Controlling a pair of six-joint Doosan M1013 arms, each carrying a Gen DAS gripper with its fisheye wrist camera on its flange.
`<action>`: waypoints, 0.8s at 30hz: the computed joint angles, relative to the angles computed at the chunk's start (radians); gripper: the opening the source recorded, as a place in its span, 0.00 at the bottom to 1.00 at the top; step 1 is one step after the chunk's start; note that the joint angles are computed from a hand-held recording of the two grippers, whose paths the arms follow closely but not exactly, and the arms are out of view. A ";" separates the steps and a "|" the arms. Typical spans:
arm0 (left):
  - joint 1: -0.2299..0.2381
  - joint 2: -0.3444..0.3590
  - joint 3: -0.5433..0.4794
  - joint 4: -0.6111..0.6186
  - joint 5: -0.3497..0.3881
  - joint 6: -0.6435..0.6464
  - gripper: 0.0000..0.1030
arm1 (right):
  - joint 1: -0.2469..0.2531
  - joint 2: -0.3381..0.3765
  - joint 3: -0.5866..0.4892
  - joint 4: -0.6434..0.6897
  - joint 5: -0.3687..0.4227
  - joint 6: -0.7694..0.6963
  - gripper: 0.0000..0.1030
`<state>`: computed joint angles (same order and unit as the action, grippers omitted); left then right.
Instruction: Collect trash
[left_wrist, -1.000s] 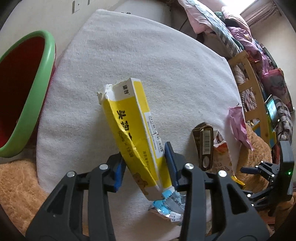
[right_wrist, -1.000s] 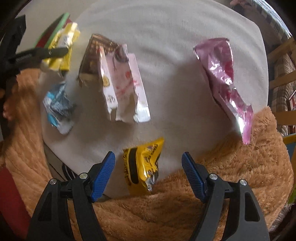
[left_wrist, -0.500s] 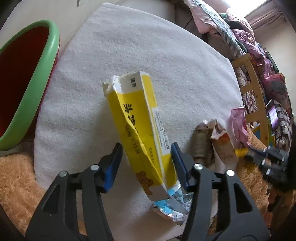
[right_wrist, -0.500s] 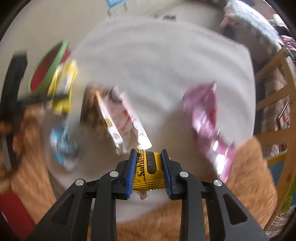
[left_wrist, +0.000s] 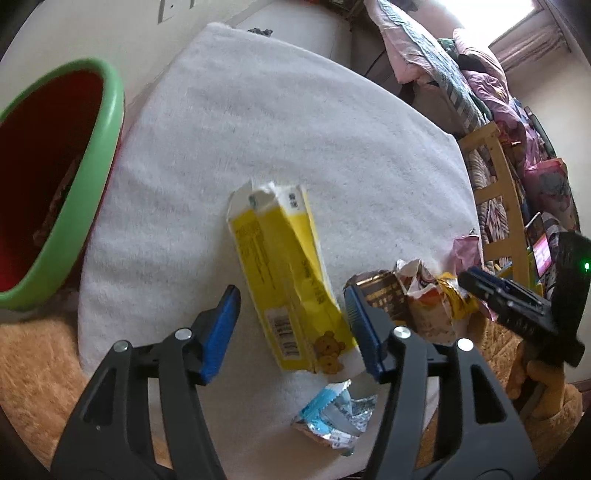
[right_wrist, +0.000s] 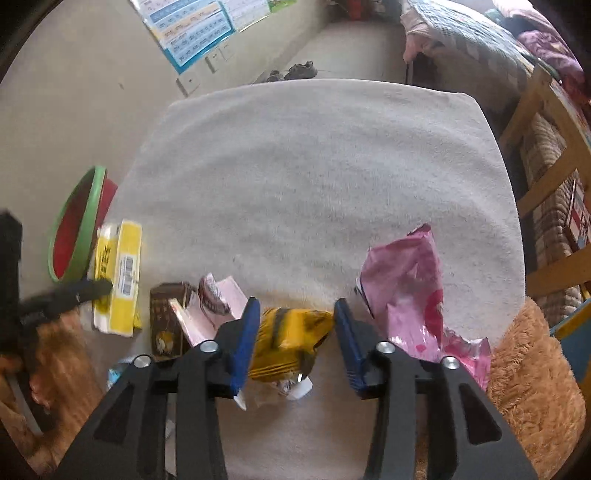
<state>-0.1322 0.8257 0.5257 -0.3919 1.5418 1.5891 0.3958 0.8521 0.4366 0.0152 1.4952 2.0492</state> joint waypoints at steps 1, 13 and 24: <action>-0.002 0.005 -0.010 0.006 0.005 -0.001 0.55 | 0.001 -0.002 0.004 0.000 0.000 0.001 0.41; -0.022 0.046 -0.065 0.026 0.061 -0.013 0.55 | -0.006 -0.006 0.022 0.050 0.022 0.004 0.41; -0.015 0.022 -0.013 -0.011 0.049 -0.030 0.55 | -0.013 -0.027 0.062 0.082 -0.022 0.038 0.19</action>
<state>-0.1469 0.8476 0.5123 -0.4032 1.5906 1.5589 0.3831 0.8249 0.4983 0.0972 1.4734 2.0876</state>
